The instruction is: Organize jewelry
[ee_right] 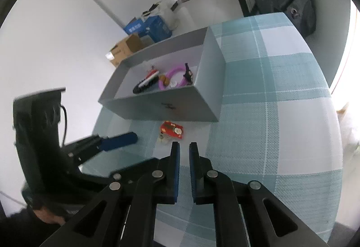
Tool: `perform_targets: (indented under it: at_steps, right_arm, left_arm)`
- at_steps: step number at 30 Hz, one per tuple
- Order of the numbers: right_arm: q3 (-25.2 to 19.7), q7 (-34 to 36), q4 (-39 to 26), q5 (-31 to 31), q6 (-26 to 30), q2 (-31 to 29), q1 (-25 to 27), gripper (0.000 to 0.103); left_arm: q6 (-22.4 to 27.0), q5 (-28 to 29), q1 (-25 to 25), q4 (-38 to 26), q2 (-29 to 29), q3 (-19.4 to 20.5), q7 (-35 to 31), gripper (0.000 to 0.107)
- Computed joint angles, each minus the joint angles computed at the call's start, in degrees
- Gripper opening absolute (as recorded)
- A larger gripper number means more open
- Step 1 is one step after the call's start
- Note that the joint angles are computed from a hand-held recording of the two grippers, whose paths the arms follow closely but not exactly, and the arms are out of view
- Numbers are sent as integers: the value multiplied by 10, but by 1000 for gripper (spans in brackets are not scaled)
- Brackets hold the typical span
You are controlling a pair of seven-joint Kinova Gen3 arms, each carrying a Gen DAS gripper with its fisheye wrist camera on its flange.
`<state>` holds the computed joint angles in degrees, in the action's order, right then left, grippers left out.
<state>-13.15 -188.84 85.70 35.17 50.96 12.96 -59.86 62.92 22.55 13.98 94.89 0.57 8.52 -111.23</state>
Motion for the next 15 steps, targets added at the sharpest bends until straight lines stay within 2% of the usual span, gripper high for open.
perform_targets:
  at_steps: [2,4,5,7,12,14,15]
  right_arm:
    - [-3,5,1,-6,-14,1,9,24]
    - [1,19,-7,-10,-19,10,10,44]
    - [2,30,-16,-14,-14,16,10,46]
    - [5,64,-45,-21,4,36,7,46]
    - [30,96,-83,-28,30,63,-14,46]
    - [33,92,-81,-31,22,63,-13,41]
    - [37,82,-76,-31,16,61,-14,34]
  left_arm:
    - [8,7,-2,-2,0,-2,-14,72]
    - [7,6,-4,-3,-1,-3,-16,72]
    - [6,5,-5,-2,-2,-5,-14,72]
    - [10,13,-13,1,-3,-11,-16,72]
    - [6,14,-17,6,-5,-11,-17,72]
    - [5,10,-15,6,-6,-9,-15,72]
    - [5,8,-14,5,-5,-8,-14,72]
